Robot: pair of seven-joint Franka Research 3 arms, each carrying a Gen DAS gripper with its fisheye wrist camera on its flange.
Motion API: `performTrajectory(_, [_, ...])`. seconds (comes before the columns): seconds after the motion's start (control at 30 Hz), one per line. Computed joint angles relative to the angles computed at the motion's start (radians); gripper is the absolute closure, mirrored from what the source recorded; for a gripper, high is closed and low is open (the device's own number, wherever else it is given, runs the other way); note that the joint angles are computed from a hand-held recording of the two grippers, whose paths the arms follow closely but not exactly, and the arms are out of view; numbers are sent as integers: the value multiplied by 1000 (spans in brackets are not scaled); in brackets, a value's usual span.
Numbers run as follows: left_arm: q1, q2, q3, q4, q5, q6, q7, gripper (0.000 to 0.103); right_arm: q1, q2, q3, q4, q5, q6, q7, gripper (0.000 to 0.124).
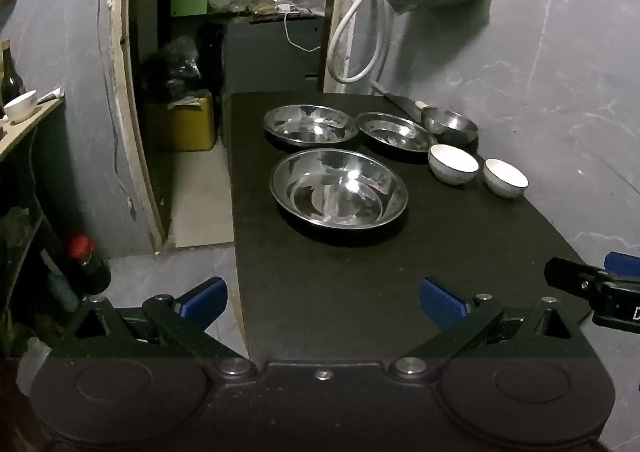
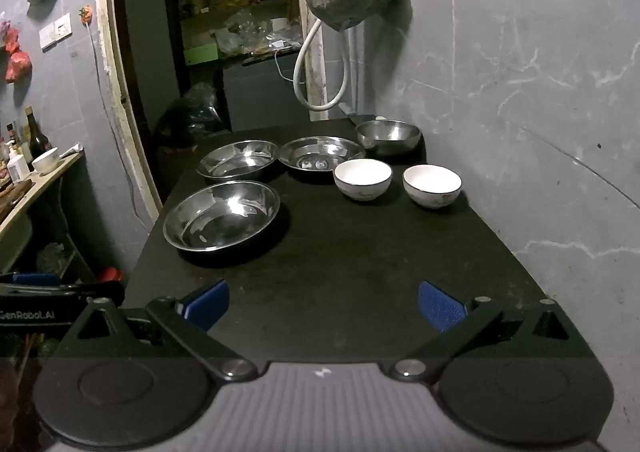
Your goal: Organize plates and bowls
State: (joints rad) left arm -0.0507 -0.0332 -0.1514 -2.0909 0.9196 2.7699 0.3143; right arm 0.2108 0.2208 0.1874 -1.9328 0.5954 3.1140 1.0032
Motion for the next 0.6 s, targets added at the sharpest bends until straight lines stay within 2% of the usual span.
performTrajectory(0.23, [5, 8, 8, -1, -33, 18, 17, 1, 5, -8, -8, -2, -4, -17, 2, 21])
performTrajectory(0.27, [-1, 6, -2, 8, 24, -3, -18, 1, 26, 0, -27, -4, -24, 4, 26, 21])
performTrajectory(0.5, [-9, 21, 2, 25, 40, -3, -31, 1, 21, 0, -19, -13, -50, 18, 47, 21])
performTrajectory(0.6, [-2, -7, 12, -8, 44, 28, -26, 1, 23, -2, -21, -13, -60, 14, 56, 21])
